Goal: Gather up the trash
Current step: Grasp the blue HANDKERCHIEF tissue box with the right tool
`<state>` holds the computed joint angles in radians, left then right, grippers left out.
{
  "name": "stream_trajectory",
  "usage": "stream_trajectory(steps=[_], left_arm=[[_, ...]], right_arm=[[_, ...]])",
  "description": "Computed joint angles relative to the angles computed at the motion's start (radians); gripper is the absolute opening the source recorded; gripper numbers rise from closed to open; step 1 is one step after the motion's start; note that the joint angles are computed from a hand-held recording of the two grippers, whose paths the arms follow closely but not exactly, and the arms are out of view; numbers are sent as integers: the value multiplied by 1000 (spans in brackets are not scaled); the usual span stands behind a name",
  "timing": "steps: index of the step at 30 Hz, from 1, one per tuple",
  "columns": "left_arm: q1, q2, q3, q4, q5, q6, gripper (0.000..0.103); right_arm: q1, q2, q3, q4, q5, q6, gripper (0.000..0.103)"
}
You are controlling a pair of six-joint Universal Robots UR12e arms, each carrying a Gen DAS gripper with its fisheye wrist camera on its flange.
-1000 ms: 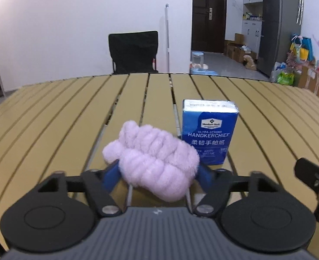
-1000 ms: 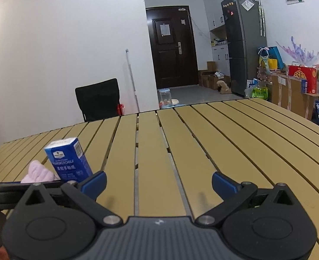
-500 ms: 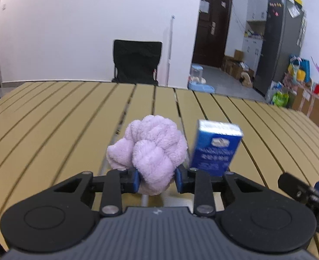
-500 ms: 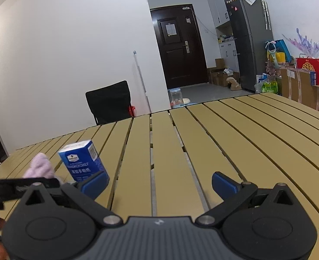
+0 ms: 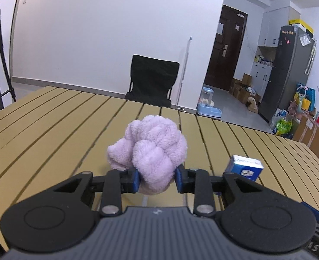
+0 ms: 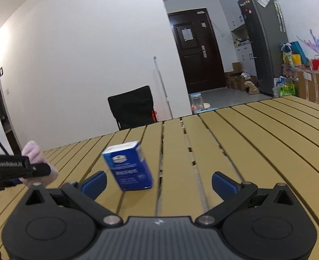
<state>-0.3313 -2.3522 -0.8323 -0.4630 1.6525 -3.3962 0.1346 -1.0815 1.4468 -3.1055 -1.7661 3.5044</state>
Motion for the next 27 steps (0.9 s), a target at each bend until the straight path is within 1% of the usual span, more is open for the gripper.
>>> stream_trajectory(steps=[4, 10, 11, 15, 17, 22, 23, 27], left_arm=[[12, 10, -10, -15, -6, -29, 30], [23, 23, -24, -6, -2, -51, 30], [25, 25, -26, -7, 2, -56, 30], [36, 25, -24, -23, 10, -83, 30], [39, 20, -14, -35, 19, -94, 30], [47, 12, 4, -62, 24, -117, 30], [47, 11, 5, -63, 26, -119, 30], [44, 16, -6, -41, 39, -108, 30]], right_arm=[[20, 39, -78, 57, -47, -62, 103], [30, 94, -210, 207, -35, -67, 103], [34, 106, -235, 234, -46, -68, 103], [57, 160, -338, 342, -152, -85, 103], [66, 184, -382, 385, -192, -92, 103], [76, 219, -444, 444, -227, -92, 102], [75, 222, -450, 448, -219, -94, 100], [69, 241, -491, 522, -199, -66, 81]])
